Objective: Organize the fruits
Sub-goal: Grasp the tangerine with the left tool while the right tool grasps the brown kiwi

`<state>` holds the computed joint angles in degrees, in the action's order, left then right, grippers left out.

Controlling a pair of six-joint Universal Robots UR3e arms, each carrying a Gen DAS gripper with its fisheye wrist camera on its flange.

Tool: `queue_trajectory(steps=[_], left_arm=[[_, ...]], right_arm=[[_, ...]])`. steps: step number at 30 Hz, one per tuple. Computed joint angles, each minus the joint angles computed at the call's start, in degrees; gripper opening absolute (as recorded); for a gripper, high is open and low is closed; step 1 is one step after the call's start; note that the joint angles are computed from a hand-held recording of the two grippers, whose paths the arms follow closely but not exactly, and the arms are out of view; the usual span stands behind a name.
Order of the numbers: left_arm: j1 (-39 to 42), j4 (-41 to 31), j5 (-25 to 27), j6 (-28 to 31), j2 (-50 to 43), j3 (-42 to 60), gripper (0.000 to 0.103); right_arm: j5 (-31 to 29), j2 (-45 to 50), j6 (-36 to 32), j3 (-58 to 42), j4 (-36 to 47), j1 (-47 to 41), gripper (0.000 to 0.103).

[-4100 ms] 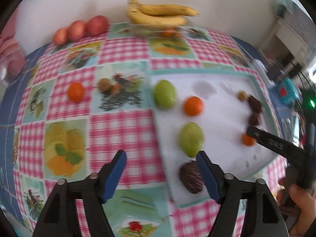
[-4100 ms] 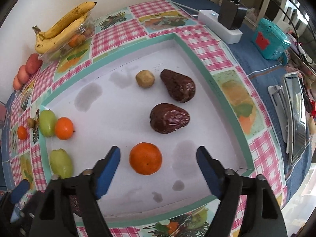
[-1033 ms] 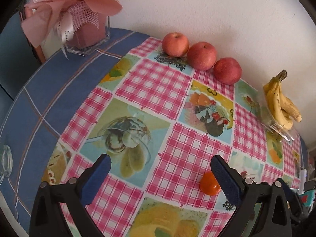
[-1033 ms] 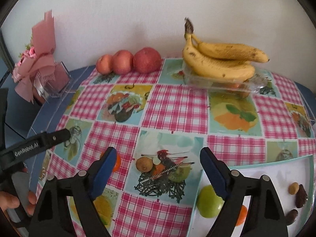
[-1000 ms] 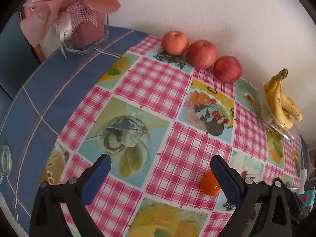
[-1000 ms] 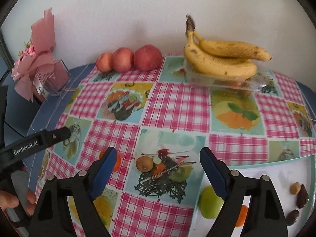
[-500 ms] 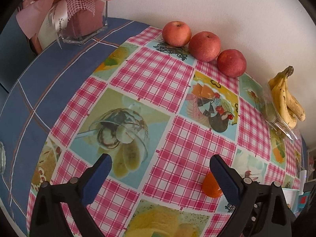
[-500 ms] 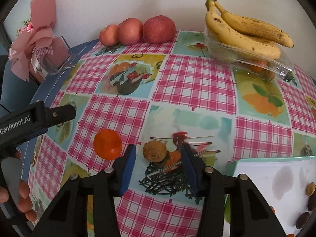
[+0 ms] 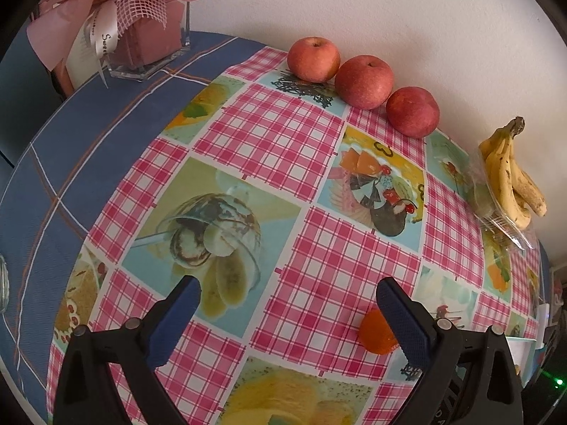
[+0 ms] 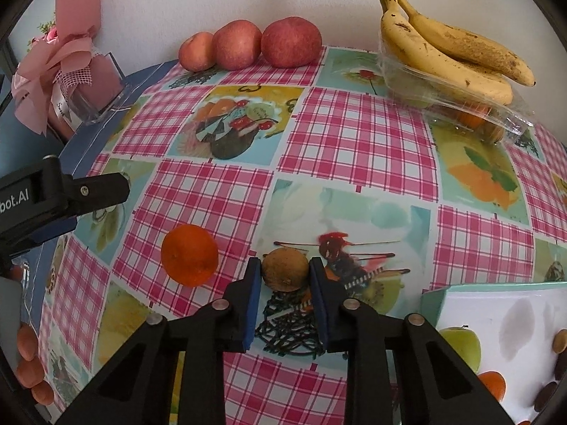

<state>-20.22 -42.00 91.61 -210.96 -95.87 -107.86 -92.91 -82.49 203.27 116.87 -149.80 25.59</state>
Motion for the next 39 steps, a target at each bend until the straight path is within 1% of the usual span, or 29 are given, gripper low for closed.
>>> queue_trajectory(steps=[9,12,15,16,17,18,21,23,25,27,28,29,30,34,35,39], left_arm=[[-0.97,0.1,-1.47,0.31,-0.62,1.07,0.1],[-1.43,0.04,-2.23,0.76,-0.94,1.68,0.095],[-2.28,0.05,-2.95,1.06,-1.64,2.54,0.094],[-2.62,0.02,-3.3,1.17,-1.99,2.92,0.091],[-2.69,0.04,-3.67,1.37,-2.22,3.12,0.086],[-2.97,-0.04,-4.28,1.52,-2.72,3.59,0.084],[-4.14,-0.49,-5.17,1.74,-4.36,5.04,0.081],[-4.85,-0.69,-5.69,1.87,-5.39,5.85,0.074],[-5.53,-1.01,-6.23,1.93,-6.75,6.89,0.072],[-6.12,-1.21,-6.83,2.02,-8.0,7.66,0.068],[-6.41,-1.38,-7.16,1.95,-8.65,8.09,0.063],[-6.63,-1.52,-7.28,1.76,-9.04,8.39,0.059],[-6.89,-1.7,-7.45,1.57,-9.56,8.76,0.058],[-7.62,-2.27,-7.53,1.31,-10.61,9.66,0.044],[-7.75,-2.67,-7.24,1.36,-10.83,10.01,0.042],[-7.55,-1.54,-7.66,1.03,-10.4,9.05,0.04]], right_arm=[[-2.05,-3.01,0.5,1.9,1.89,-1.68,0.028],[-2.32,-5.43,0.42,2.66,2.45,-2.67,0.028],[-3.06,-8.61,0.31,3.07,3.41,-3.81,0.028],[-3.52,-9.71,0.32,3.21,3.92,-4.16,0.028],[-3.94,-10.53,0.44,3.22,4.44,-4.4,0.028],[-4.21,-11.8,0.51,3.48,5.07,-5.0,0.028],[-3.47,-15.07,0.3,4.7,6.11,-7.45,0.028],[-3.08,-17.15,0.17,5.62,6.66,-9.02,0.028],[-2.42,-18.94,-0.09,6.61,7.1,-10.68,0.028],[-1.79,-20.48,-0.24,7.44,7.67,-12.02,0.028],[-1.49,-21.13,-0.41,7.79,7.87,-12.62,0.028],[-1.27,-21.55,-0.56,8.08,7.92,-13.01,0.028],[-1.04,-22.09,-0.69,8.36,8.11,-13.45,0.028],[-0.43,-23.49,-0.81,9.15,8.36,-14.42,0.028],[-0.42,-23.58,-0.75,9.21,8.33,-14.48,0.028],[-0.06,-24.47,-0.76,9.67,8.5,-15.04,0.028]])
